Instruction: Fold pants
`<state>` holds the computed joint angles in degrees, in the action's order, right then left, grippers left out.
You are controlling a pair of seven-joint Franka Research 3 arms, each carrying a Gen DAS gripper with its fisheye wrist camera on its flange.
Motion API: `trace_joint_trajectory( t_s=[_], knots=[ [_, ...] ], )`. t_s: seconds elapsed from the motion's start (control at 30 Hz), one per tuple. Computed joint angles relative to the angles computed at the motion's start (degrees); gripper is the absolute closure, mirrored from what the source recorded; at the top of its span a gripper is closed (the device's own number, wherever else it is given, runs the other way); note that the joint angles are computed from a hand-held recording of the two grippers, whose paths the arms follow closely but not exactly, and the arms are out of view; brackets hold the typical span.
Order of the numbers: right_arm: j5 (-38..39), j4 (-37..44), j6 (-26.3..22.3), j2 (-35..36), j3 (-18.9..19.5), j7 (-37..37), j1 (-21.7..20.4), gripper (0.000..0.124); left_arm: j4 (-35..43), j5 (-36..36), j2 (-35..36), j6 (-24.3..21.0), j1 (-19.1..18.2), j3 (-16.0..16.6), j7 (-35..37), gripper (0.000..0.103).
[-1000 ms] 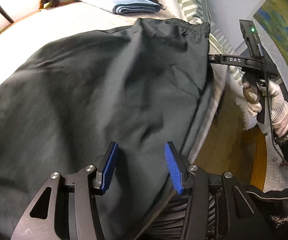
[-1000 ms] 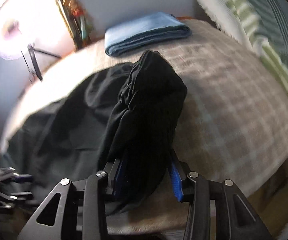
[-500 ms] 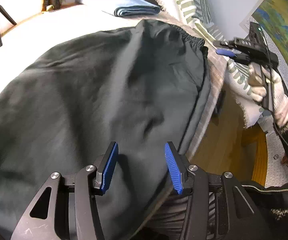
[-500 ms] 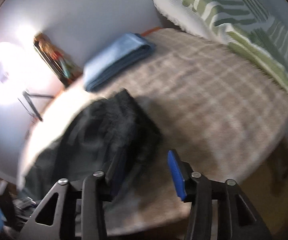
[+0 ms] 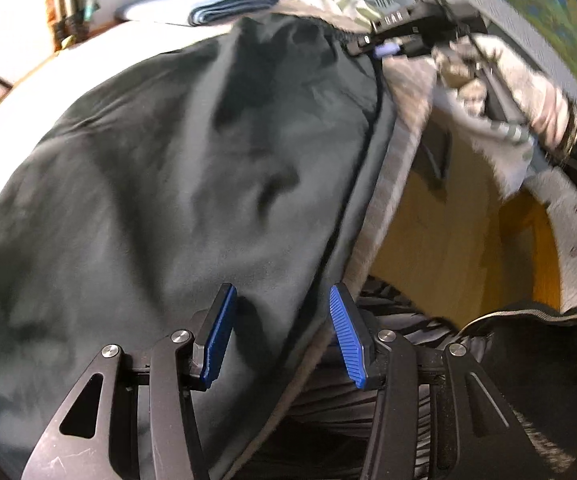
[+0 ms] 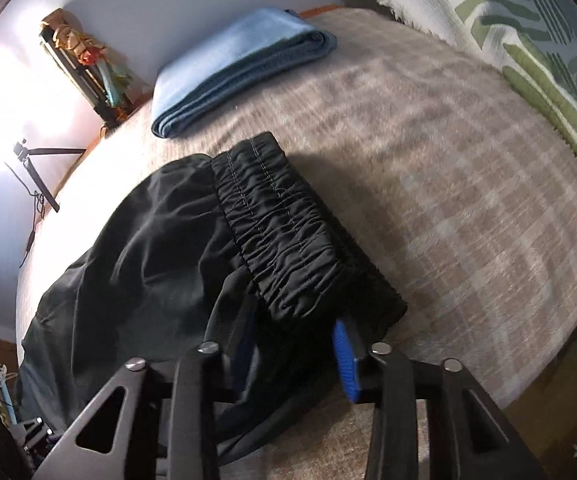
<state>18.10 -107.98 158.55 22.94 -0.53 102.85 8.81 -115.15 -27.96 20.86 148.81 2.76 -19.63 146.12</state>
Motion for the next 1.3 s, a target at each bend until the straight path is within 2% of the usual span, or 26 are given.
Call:
trace_joint_trajectory(
  t_s=[0.03, 0.1, 0.13, 0.17, 0.3, 0.4, 0.47, 0.53, 0.6, 0.7, 0.73, 0.77, 0.83, 0.97, 1.03, 1.1, 1.13, 1.17, 1.23, 1.3],
  knots=[
    [-0.12, -0.03, 0.20, 0.01, -0.05, 0.03, 0.14, 0.095, -0.67, 1.34, 0.02, 2.11, -0.82, 0.35, 0.06, 0.057],
    [-0.38, 0.08, 0.11, -0.07, 0.07, -0.47, 0.21, 0.101, -1.45, 1.93, 0.03, 5.04, -0.84, -0.11, 0.89, 0.067],
    [-0.65, -0.03, 0.18, -0.19, -0.09, -0.33, 0.44, 0.103, -1.76, 2.11, -0.01, 6.13, -0.63, -0.32, 1.08, 0.085],
    [-1.14, -0.19, 0.45, -0.29, -0.38, 0.01, 0.83, 0.104, -1.58, 2.32, 0.16, 6.25, -0.32, -0.50, 1.02, 0.099],
    [2.56, -2.10, 2.86, -1.82, 1.80, -2.28, -0.95, 0.111, -1.60, -1.22, -0.20, 5.03, 2.33, -2.57, 3.27, 0.101],
    [8.33, -5.16, 5.22, -5.18, 4.58, -7.52, -3.34, 0.113, -2.71, -9.02, -2.76, 1.40, 5.34, -4.55, 8.42, 0.101],
    [12.51, -8.16, 7.06, -8.20, 5.70, -11.12, -4.26, 0.114, -3.55, -12.01, -3.96, -0.22, 5.31, -4.17, 11.32, 0.101],
    [11.95, -10.62, 7.84, -10.26, 4.12, -11.01, -3.05, 0.114, -3.99, -11.73, -3.82, 0.36, 3.48, -2.71, 11.80, 0.101],
    [7.67, -10.78, 6.09, -9.70, 1.38, -8.00, -1.32, 0.114, -3.09, -9.53, -2.50, -0.59, 1.40, -0.68, 9.83, 0.101],
    [2.29, -9.39, 2.37, -7.38, -1.17, -3.06, 0.15, 0.113, -2.55, -7.67, -1.64, -1.59, 0.17, 0.76, 7.07, 0.100],
    [0.75, -8.67, 0.79, -6.68, -1.58, -2.24, 0.32, 0.108, -2.84, -7.30, -1.98, -1.30, 0.04, 0.93, 6.71, 0.100],
    [1.04, -7.86, -0.93, -6.14, -0.97, -3.18, -0.46, 0.103, -2.99, -7.45, -2.48, -1.82, 0.39, 0.94, 6.93, 0.094],
    [-0.23, -6.97, -3.75, -6.26, -0.91, -3.91, -0.74, 0.085, -3.53, -10.01, -4.29, -2.09, 1.54, 0.94, 7.78, 0.085],
    [-20.57, -9.52, 1.83, -10.41, -7.66, 8.41, 5.97, 0.081, -3.91, -15.85, -6.85, -0.97, 2.90, 2.80, 9.59, 0.081],
    [-27.78, -8.74, 4.08, -11.37, -8.36, 11.57, 6.93, 0.080, -3.58, -17.23, -6.79, 3.62, 2.88, 4.44, 8.90, 0.081],
    [-28.93, -6.02, 5.98, -10.38, -6.19, 8.94, 5.95, 0.076, -1.92, -15.65, -5.15, 6.43, 2.85, 5.73, 6.08, 0.081],
    [-24.38, -3.79, 6.84, -9.01, -2.71, 2.93, 3.77, 0.071, -0.51, -14.33, -3.83, 7.80, 3.03, 6.36, 3.79, 0.081],
    [-18.05, -0.70, 6.20, -7.10, 1.70, -4.79, 1.04, 0.069, 0.27, -13.03, -2.86, 9.26, 3.30, 6.51, 2.08, 0.081],
    [-10.04, 6.08, 3.17, -2.84, 7.41, -15.79, -1.49, 0.069, 2.91, -9.89, -0.22, 10.60, 3.77, 7.24, -2.12, 0.081],
    [-6.38, 13.75, -0.77, 2.04, 10.72, -23.40, -1.75, 0.069, 4.55, -8.06, 1.47, 10.35, 4.80, 6.68, -4.02, 0.081]
  ],
)
